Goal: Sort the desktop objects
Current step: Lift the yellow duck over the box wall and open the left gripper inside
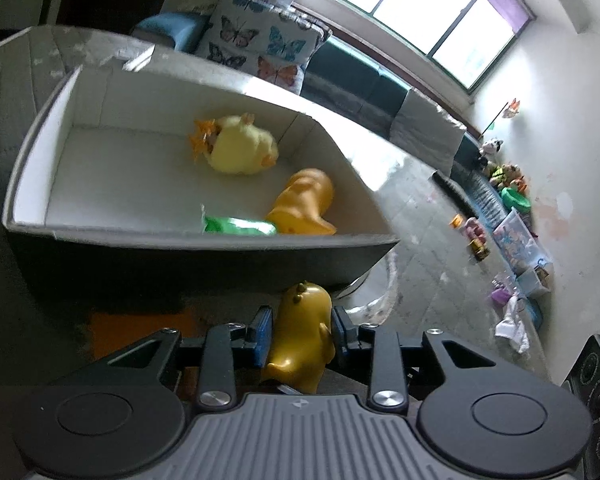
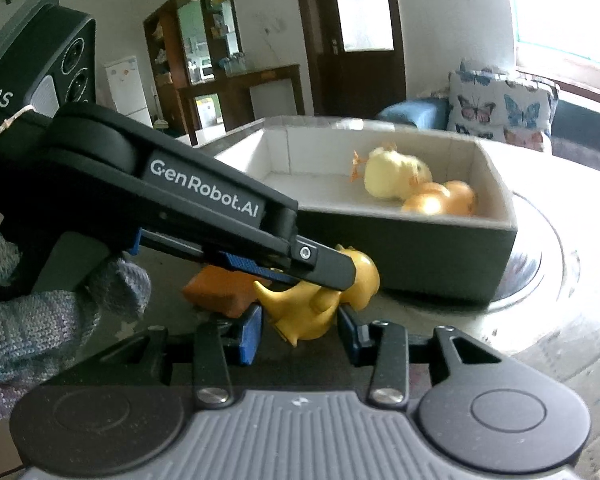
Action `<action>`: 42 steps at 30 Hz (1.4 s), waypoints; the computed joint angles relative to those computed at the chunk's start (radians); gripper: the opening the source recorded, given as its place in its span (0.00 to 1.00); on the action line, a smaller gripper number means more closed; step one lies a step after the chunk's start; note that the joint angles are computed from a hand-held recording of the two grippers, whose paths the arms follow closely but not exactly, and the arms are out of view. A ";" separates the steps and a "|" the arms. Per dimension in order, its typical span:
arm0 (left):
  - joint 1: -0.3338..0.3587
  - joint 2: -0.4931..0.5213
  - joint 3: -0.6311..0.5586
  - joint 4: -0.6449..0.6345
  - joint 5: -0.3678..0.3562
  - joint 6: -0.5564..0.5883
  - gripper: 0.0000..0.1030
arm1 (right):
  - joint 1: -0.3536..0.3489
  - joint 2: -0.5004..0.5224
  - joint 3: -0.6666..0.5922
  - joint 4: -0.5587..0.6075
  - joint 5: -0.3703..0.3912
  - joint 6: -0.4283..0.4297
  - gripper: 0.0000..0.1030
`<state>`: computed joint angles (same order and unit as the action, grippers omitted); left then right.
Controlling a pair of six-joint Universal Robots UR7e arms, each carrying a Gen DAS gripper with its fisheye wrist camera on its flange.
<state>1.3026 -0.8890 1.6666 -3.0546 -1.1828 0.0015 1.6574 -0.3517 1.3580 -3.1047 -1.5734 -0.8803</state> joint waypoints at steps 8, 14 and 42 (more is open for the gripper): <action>-0.025 0.001 -0.045 -0.055 0.020 0.052 0.32 | 0.030 0.016 -0.068 -0.015 0.037 -0.044 0.40; -0.006 0.047 -0.157 -0.021 0.015 0.037 0.32 | 0.049 0.088 -0.243 0.090 0.024 -0.056 0.40; 0.069 0.163 -0.378 0.181 -0.002 -0.075 0.30 | 0.048 0.281 -0.640 0.376 -0.077 -0.027 0.40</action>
<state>1.3713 -0.7258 1.2884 -2.8740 -1.1846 -0.0733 1.7053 -0.0707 0.7179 -2.7285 -1.6503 -0.9075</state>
